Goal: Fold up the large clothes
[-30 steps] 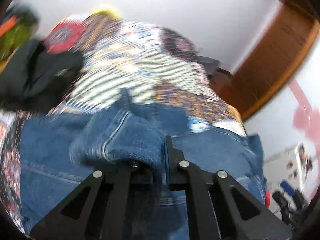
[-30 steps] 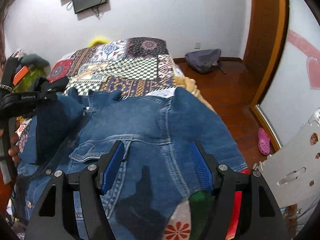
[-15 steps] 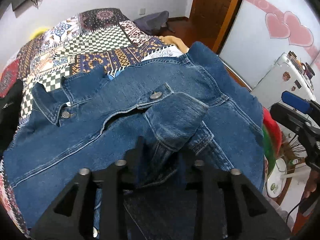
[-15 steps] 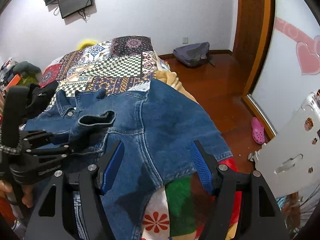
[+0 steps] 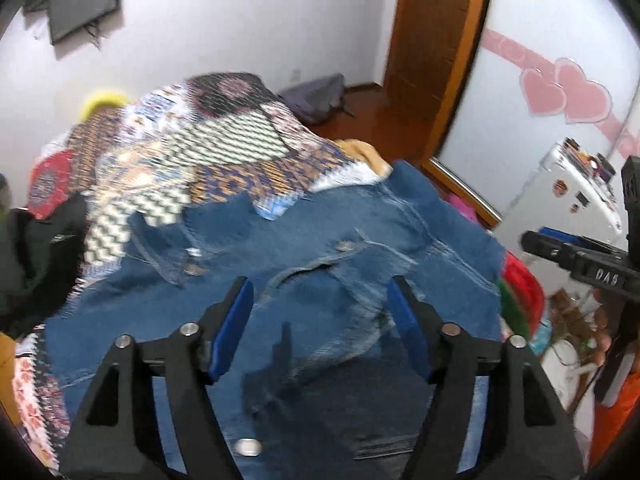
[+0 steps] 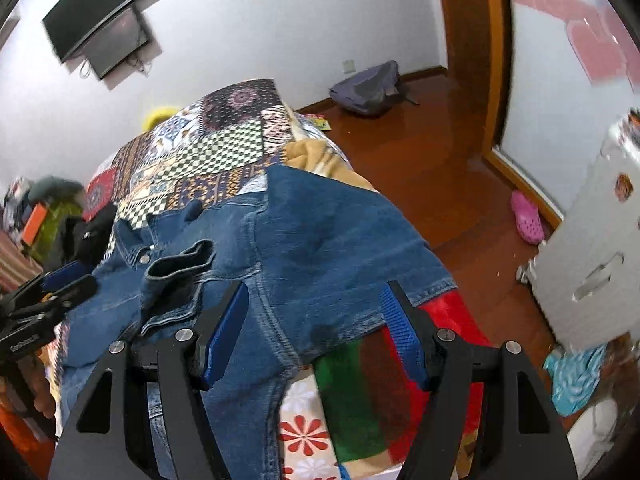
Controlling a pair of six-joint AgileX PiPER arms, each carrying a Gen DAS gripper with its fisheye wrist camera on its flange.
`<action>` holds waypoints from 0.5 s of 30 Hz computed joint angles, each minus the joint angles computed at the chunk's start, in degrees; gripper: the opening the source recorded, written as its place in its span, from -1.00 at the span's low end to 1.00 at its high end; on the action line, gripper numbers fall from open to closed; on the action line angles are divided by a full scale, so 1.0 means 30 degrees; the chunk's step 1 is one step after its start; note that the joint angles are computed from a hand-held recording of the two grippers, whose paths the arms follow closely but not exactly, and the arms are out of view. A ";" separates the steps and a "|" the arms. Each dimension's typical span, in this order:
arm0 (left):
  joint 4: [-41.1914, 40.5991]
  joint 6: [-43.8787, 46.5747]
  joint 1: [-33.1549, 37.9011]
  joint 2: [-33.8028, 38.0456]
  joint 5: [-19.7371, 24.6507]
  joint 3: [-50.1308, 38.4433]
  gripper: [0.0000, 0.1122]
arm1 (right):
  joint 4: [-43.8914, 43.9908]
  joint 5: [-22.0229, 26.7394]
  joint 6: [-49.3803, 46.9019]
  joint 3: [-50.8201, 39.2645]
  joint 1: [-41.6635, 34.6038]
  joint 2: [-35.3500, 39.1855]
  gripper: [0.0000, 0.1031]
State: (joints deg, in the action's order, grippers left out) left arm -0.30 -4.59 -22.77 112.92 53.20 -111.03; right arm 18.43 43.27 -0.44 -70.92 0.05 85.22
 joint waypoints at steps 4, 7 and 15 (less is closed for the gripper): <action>0.0364 -0.0290 0.1023 -0.0599 -0.0588 0.1222 0.25 | 0.0968 0.0649 -0.0026 0.0051 -0.1304 0.1520 0.26; 0.0240 -0.0356 0.1683 -0.0742 -0.0680 0.1865 0.26 | 0.3584 0.1406 -0.1237 0.0297 -0.2799 0.2882 0.26; -0.0835 -0.0317 0.2954 -0.0393 -0.0812 0.3175 0.26 | 0.7504 0.1141 -0.3080 0.0095 -0.4472 0.5113 0.27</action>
